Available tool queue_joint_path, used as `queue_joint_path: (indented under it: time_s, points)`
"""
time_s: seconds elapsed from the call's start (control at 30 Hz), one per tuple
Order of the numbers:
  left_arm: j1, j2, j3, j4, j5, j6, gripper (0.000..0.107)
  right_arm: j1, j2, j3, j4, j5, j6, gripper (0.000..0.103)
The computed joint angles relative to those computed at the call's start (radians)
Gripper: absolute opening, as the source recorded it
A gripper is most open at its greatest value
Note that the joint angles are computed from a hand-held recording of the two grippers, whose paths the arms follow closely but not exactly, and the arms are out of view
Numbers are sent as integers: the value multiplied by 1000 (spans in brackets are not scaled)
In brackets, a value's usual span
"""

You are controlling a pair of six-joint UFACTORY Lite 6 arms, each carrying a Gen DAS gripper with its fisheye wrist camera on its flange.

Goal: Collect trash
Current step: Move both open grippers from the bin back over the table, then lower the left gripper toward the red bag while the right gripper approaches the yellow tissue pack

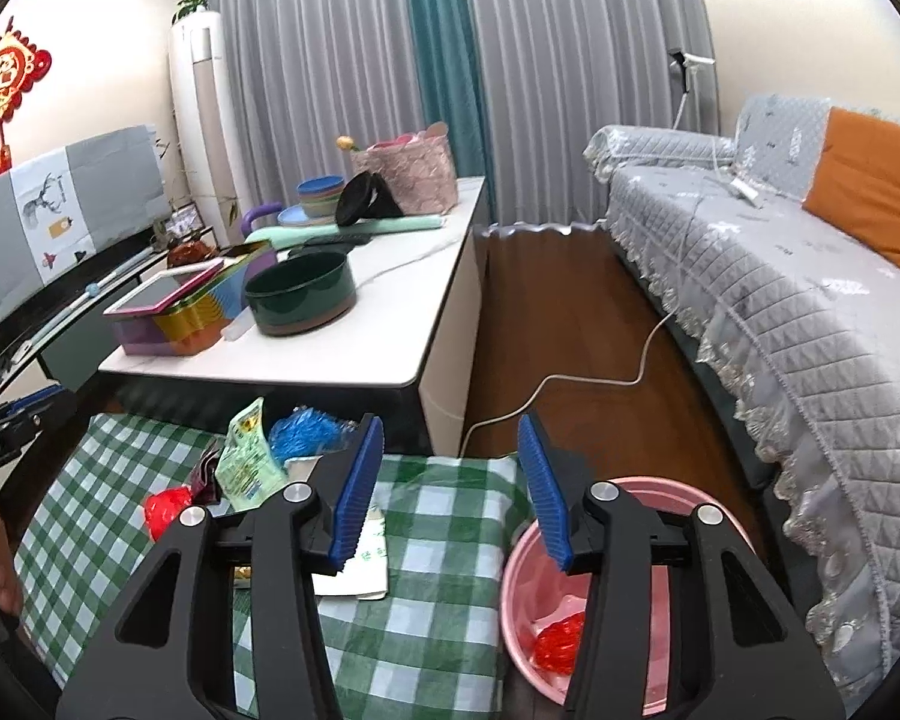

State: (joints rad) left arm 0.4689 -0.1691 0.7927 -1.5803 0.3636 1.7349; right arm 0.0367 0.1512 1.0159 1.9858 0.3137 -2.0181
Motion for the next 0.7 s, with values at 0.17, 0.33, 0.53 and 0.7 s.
queue_joint_path:
  time_s: [0.17, 0.33, 0.53, 0.7]
  points:
    - [103, 105, -34, -196, 49, 223, 49, 72, 56, 20, 105, -30, -115, 46]
    - [152, 222, -18, -272, 63, 287, 49, 124, 122, 49, 193, -59, -214, 46]
    - [176, 325, 13, -298, 69, 313, 49, 190, 227, 115, 180, -80, -181, 46]
    - [205, 389, 64, -251, 80, 262, 49, 290, 293, 139, 234, -73, -226, 46]
